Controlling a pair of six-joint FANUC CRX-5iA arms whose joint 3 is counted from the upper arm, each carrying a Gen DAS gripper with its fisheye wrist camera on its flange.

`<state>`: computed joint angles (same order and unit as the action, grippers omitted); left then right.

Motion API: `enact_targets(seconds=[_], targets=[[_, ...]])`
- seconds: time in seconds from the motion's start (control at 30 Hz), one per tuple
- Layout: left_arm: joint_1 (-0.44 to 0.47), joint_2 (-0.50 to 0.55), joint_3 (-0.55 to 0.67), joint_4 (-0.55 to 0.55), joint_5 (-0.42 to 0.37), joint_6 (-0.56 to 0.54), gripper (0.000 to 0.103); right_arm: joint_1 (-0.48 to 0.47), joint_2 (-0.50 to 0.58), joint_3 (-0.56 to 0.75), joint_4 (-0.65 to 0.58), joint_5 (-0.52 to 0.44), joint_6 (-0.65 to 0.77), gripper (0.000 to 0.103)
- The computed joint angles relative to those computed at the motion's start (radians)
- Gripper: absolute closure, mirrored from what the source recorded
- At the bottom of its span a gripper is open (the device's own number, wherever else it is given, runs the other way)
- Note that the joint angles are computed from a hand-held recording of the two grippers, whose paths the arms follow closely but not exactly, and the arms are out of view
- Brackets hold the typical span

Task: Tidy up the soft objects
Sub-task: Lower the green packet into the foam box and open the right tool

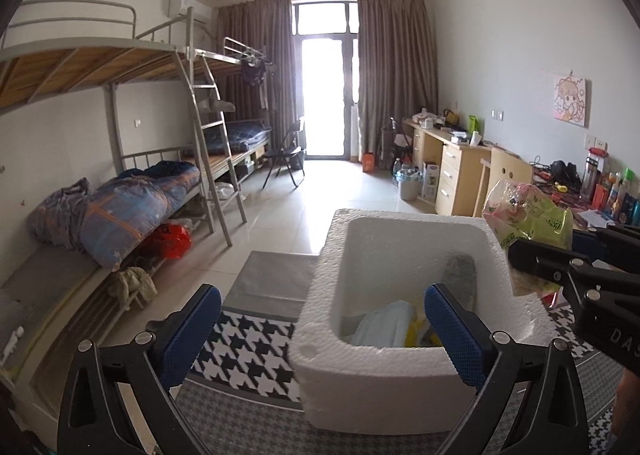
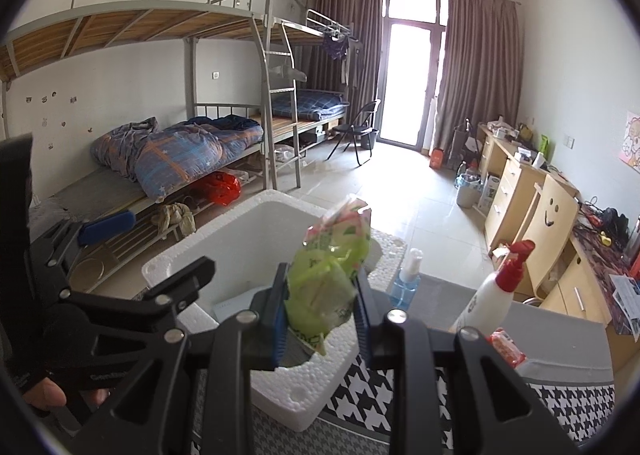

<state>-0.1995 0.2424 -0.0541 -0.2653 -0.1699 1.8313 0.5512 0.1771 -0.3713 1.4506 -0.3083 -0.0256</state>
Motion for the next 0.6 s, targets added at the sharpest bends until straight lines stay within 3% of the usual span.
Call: enact_targets(seconds=[0.23,0.3,0.4,0.47,0.6], targets=[[0.026,-0.042,-0.062,0.002,0.025,0.02,0.001,0.012,0.021,0.021,-0.037,-0.002,0.038,0.07],[0.035,-0.053,-0.089,0.045,0.048,-0.029,0.001,0.005,0.019,0.016,-0.034,0.005,0.039,0.07],[0.038,-0.073,-0.107,0.014,0.06,0.001,0.001,0.011,0.032,0.035,-0.083,0.008,0.082,0.07],[0.049,-0.083,-0.155,0.131,0.11,-0.115,0.001,0.018,0.042,0.053,-0.135,0.005,0.127,0.07],[0.05,-0.091,-0.166,0.134,0.117,-0.126,0.001,0.037,0.063,0.093,-0.262,-0.007,0.227,0.066]])
